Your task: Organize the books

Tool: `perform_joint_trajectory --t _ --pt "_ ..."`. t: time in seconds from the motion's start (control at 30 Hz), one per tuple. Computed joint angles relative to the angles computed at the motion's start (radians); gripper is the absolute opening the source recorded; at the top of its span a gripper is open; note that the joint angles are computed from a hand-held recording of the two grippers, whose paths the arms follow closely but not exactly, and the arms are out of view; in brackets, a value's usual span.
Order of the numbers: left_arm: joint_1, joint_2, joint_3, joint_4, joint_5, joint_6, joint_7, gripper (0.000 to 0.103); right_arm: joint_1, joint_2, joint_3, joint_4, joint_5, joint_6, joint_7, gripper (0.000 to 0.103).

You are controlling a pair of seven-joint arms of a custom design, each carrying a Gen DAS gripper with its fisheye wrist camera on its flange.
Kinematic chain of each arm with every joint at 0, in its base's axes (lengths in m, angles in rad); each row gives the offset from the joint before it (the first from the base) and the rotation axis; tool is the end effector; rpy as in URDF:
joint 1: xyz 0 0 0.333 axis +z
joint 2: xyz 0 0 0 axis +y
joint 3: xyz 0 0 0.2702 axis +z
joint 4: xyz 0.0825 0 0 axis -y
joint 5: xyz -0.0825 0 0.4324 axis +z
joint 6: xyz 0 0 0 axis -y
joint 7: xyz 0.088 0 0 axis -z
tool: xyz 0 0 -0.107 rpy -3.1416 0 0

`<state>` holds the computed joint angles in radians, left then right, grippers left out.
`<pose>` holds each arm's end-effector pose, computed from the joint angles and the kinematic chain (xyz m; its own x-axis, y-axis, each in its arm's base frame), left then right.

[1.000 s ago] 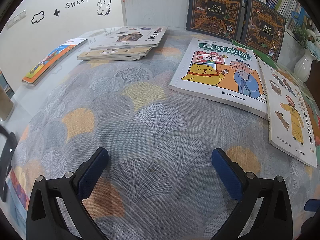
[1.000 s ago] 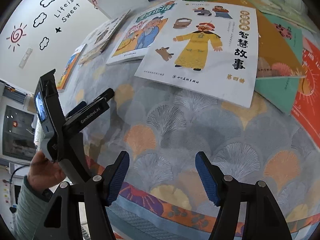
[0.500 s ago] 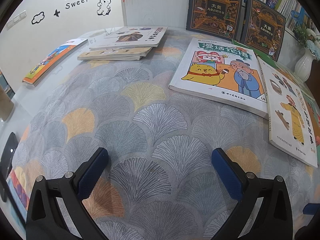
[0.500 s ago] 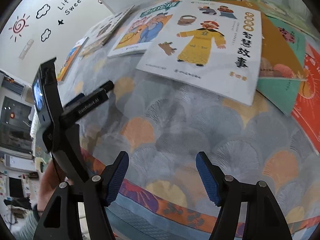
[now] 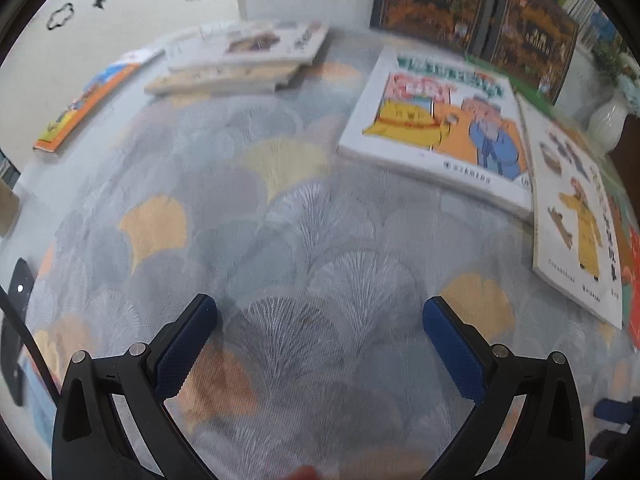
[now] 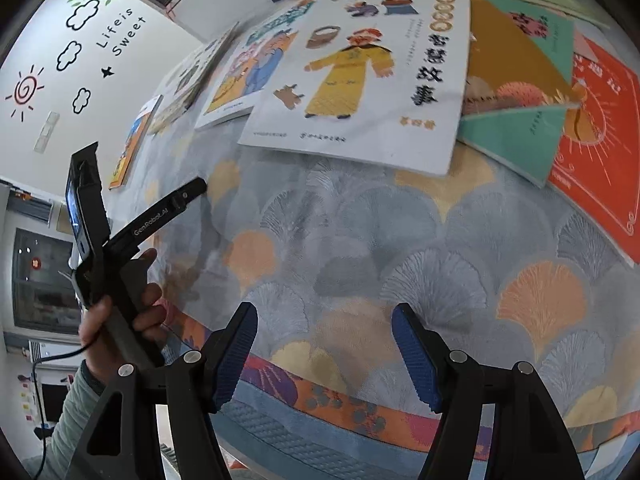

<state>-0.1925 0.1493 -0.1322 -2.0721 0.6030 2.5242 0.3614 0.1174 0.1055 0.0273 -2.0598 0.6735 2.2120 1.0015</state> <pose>0.5961 -0.2059 0.3153 0.4244 -0.9051 0.0274 -0.7907 -0.3852 -0.4759 0.6025 0.1086 0.3225 0.3263 -0.8197 -0.4708 -0.9426 -0.2448 -0.2270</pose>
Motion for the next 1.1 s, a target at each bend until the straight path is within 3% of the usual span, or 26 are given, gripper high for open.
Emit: perform_joint_trajectory --t 0.17,0.37,0.63,0.7,0.73,0.83,0.93,1.0,1.1 --pt "0.015 0.02 -0.01 0.038 -0.126 -0.039 0.115 0.103 0.0 0.052 0.01 0.06 -0.007 -0.023 0.018 0.068" --pt "0.014 0.039 -0.011 0.075 -0.186 -0.085 0.194 0.103 0.0 0.072 0.022 0.092 -0.004 -0.017 0.006 0.068" --pt "0.022 0.044 -0.006 0.079 -0.22 -0.072 0.274 0.103 0.002 0.072 0.03 0.106 0.041 0.029 0.013 0.068" --pt "-0.016 0.041 0.016 0.108 -0.071 -0.172 0.178 0.102 0.006 0.079 0.032 0.115 0.038 0.04 0.035 0.068" --pt "-0.06 0.033 0.032 0.125 0.078 -0.269 0.092 0.102 0.009 0.085 0.033 0.122 0.032 0.047 0.045 0.068" --pt "-0.065 0.006 0.01 0.132 0.219 -0.341 0.082 0.102 0.018 0.084 0.036 0.132 0.012 0.086 0.086 0.068" --pt "-0.03 -0.033 -0.001 0.121 0.2 -0.279 0.151 0.102 0.028 0.099 0.043 0.167 0.009 0.142 0.128 0.068" --pt "-0.012 -0.039 -0.005 0.136 0.194 -0.253 0.199 0.102 0.044 0.126 0.044 0.203 -0.034 0.202 0.186 0.075" --pt "0.027 -0.032 -0.01 0.143 0.075 -0.129 0.344 0.102 0.06 0.17 0.038 0.253 -0.123 0.268 0.308 0.076"
